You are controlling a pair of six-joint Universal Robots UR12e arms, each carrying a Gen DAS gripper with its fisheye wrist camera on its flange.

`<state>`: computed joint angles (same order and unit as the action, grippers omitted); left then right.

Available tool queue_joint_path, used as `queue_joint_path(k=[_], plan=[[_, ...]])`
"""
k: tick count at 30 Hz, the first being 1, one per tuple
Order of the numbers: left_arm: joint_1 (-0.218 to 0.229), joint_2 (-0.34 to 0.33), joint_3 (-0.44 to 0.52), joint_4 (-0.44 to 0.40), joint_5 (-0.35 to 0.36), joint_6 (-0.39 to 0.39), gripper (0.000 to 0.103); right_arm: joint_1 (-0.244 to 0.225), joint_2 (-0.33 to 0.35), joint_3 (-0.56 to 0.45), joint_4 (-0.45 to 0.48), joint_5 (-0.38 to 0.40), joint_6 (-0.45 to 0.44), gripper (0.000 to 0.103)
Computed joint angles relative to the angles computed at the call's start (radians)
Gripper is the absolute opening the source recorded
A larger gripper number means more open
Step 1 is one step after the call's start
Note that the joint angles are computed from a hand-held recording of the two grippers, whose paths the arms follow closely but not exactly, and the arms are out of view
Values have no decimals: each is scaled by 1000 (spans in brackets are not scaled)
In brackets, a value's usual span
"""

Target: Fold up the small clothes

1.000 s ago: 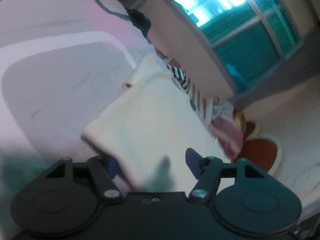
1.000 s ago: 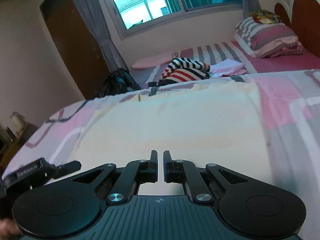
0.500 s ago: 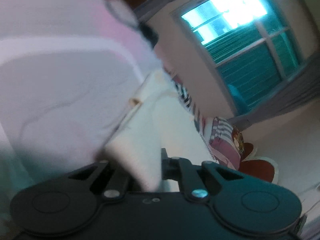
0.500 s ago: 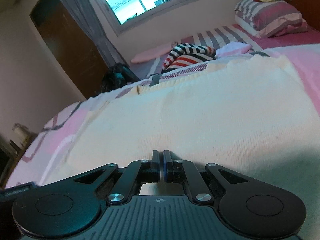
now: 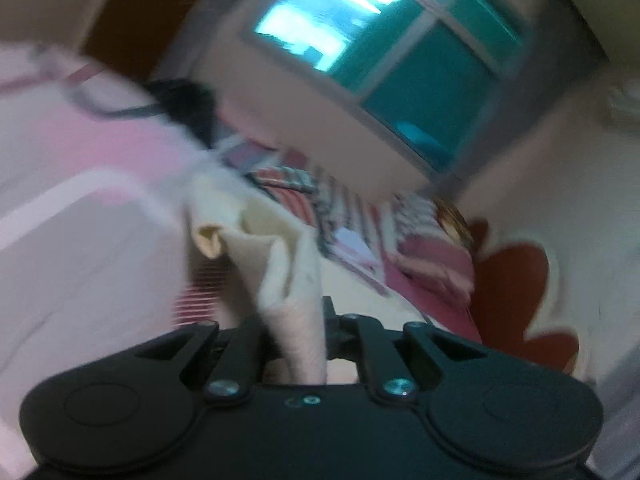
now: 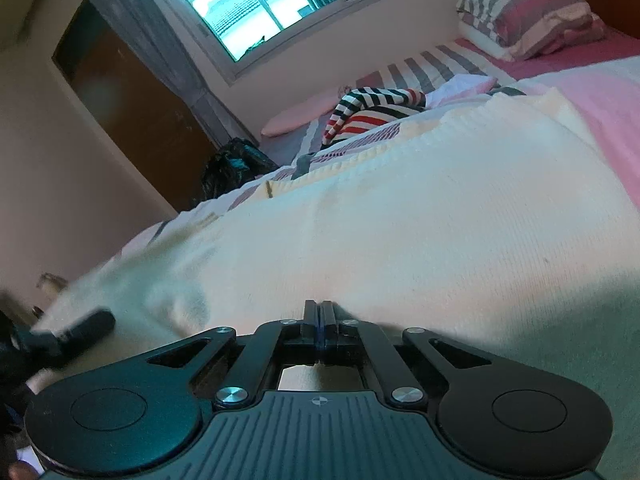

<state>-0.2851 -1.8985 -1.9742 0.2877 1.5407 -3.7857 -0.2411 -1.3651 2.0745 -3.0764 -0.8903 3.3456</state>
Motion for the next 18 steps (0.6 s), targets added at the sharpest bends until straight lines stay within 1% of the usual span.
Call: queue_joint_path(k=[1, 3, 4, 5, 9, 10, 12, 13, 14, 15, 16, 17, 18], plan=[[-7, -2, 15, -7, -22, 37, 6, -10, -4, 9, -38, -2, 40, 0], [-25, -8, 47, -25, -51, 105, 6, -45, -11, 35, -152, -1, 146, 0], [-35, -13, 65, -39, -72, 138, 6, -69, -17, 47, -194, 2, 201, 0], [-47, -18, 78, -52, -81, 162, 6, -88, -24, 55, -214, -1, 228, 0], [-100, -46, 135, -142, -110, 252, 6, -176, -66, 79, -229, 0, 240, 0], [-115, -56, 151, -171, -111, 264, 6, -196, -77, 84, -226, -1, 238, 0], [-135, -81, 180, -209, -144, 285, 8, -235, -100, 95, -207, 13, 223, 0], [-144, -92, 196, -255, -177, 313, 14, -251, -110, 101, -194, 19, 212, 0], [-152, -96, 209, -317, -210, 333, 30, -269, -120, 109, -185, 20, 207, 0], [-160, -96, 216, -372, -237, 358, 34, -279, -128, 114, -176, 21, 207, 0], [-167, -89, 210, -385, -246, 380, 42, -288, -135, 119, -163, 23, 206, 12], [-168, -75, 187, -356, -249, 387, 50, -294, -142, 123, -146, 19, 204, 25], [-160, -66, 170, -323, -260, 382, 53, -301, -147, 130, -145, 20, 206, 55]])
